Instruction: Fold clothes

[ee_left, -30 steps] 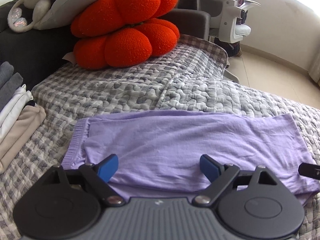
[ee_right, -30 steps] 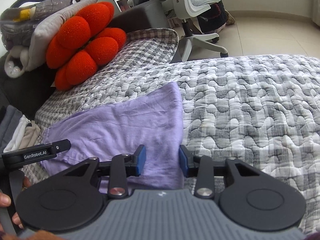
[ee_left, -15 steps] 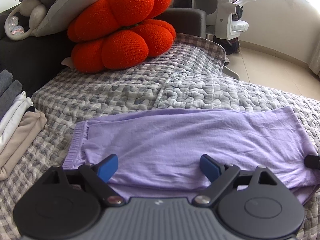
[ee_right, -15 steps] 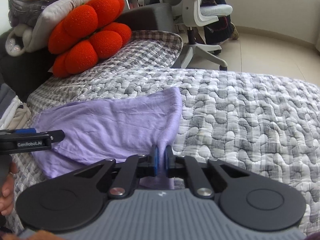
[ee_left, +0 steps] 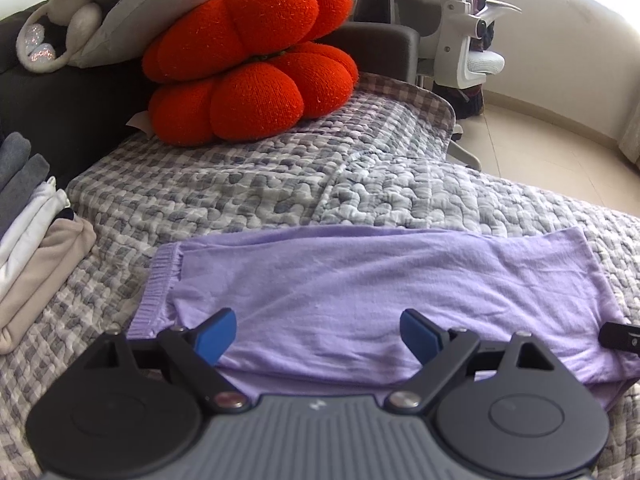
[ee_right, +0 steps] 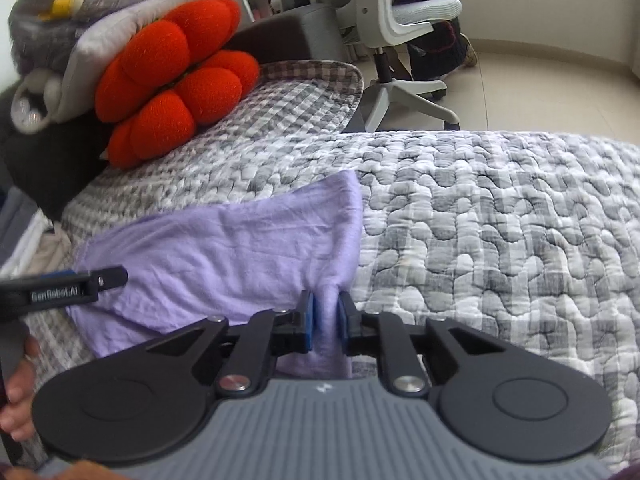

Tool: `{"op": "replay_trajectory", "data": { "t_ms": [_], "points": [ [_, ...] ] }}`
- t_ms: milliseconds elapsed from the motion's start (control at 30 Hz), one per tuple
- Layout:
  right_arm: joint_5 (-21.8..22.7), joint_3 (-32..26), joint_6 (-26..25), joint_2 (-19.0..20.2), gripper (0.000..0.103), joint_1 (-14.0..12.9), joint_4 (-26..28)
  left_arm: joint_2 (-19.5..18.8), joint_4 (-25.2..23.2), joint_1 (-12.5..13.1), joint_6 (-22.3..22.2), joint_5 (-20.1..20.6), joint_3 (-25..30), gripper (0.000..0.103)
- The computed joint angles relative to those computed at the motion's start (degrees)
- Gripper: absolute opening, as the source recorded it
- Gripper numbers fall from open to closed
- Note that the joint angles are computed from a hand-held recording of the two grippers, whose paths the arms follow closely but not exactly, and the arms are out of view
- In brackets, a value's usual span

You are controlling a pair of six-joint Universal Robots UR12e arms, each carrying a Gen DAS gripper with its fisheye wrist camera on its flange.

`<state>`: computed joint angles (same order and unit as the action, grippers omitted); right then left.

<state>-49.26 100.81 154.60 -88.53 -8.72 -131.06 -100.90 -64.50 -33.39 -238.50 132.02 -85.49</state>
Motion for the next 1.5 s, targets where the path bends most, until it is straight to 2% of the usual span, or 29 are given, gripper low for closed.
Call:
{"op": "replay_trajectory", "data": {
  "t_ms": [267, 333, 533, 833, 1167, 1233, 1500],
  "points": [
    [2.54, -1.21, 2.91, 1.36, 0.019, -0.50, 1.46, 0.28, 0.96, 0.30, 0.08, -1.44, -0.38, 0.090],
    [1.66, -1.32, 2.81, 1.12, 0.013, -0.40, 1.82, 0.27, 0.98, 0.30, 0.20, -1.57, -0.35, 0.090],
    [0.46, -1.27, 4.45, 0.30, 0.008, -0.74, 2.15, 0.23, 1.54, 0.26, 0.88, -2.00, -0.34, 0.090],
    [-0.90, -1.47, 4.20, 0.39, 0.008, -0.42, 3.10, 0.26, 2.28, 0.25, 1.70, -2.54, -0.41, 0.090],
    [-2.30, -1.13, 4.00, 0.33, 0.009, 0.16, 1.38, 0.81, 2.02, 0.72, 0.20, -3.50, -0.82, 0.090],
    [-2.85, -0.94, 3.07, 0.18, 0.014, 0.51, 0.80, 0.66, 1.89, 0.63, 0.52, -3.36, -0.65, 0.090],
    [-3.41, -0.93, 3.72, 0.63, 0.023, 0.94, -1.26, 0.62, 2.60, 0.57, 1.15, -3.57, -0.69, 0.090]
  ]
}}
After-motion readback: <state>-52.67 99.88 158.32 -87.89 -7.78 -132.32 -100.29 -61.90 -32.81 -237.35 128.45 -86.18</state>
